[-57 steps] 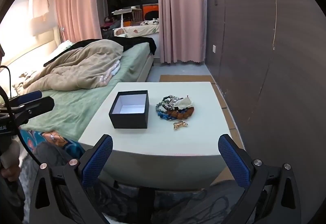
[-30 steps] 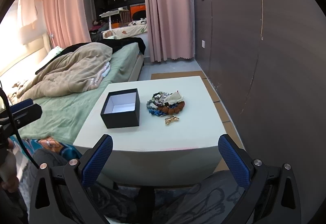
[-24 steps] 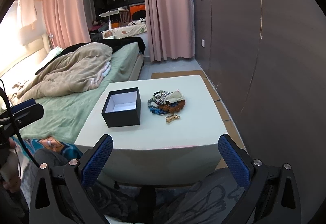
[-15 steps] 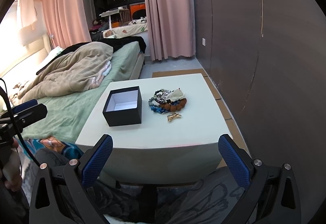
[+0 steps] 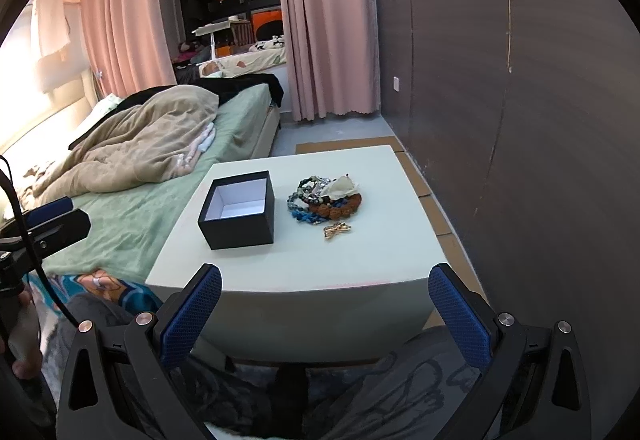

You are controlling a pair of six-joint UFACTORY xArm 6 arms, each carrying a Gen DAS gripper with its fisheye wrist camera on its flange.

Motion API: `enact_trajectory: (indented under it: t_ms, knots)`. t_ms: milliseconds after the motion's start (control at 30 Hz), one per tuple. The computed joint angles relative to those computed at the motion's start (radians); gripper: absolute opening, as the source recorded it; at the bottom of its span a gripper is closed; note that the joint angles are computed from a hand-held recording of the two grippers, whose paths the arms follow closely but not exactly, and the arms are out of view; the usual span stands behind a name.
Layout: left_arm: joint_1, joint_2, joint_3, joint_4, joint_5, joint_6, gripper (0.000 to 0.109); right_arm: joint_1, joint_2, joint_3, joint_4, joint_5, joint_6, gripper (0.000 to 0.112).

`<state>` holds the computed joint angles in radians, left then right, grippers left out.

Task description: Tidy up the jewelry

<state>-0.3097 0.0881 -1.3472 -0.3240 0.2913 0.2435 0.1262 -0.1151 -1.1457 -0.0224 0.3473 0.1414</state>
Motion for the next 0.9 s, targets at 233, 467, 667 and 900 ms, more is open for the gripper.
enact_trajectory:
  t_ms: [233, 467, 667, 900]
  knots:
    - [-0.004, -0.008, 0.013, 0.017, -0.028, -0.002, 0.102, -0.002, 0.006, -0.009, 0.003, 0.014, 0.011, 0.103]
    - [-0.003, -0.011, 0.021, 0.029, -0.053, -0.019, 0.102, -0.002, 0.004, -0.004, 0.001, 0.004, 0.013, 0.103]
    - [0.003, -0.006, 0.012, 0.050, -0.036, -0.034, 0.102, -0.004, 0.002, -0.003, 0.002, 0.003, 0.015, 0.103]
    - [0.006, 0.019, -0.023, 0.152, 0.010, -0.116, 0.102, -0.011, 0.006, -0.014, -0.027, 0.024, 0.033, 0.103]
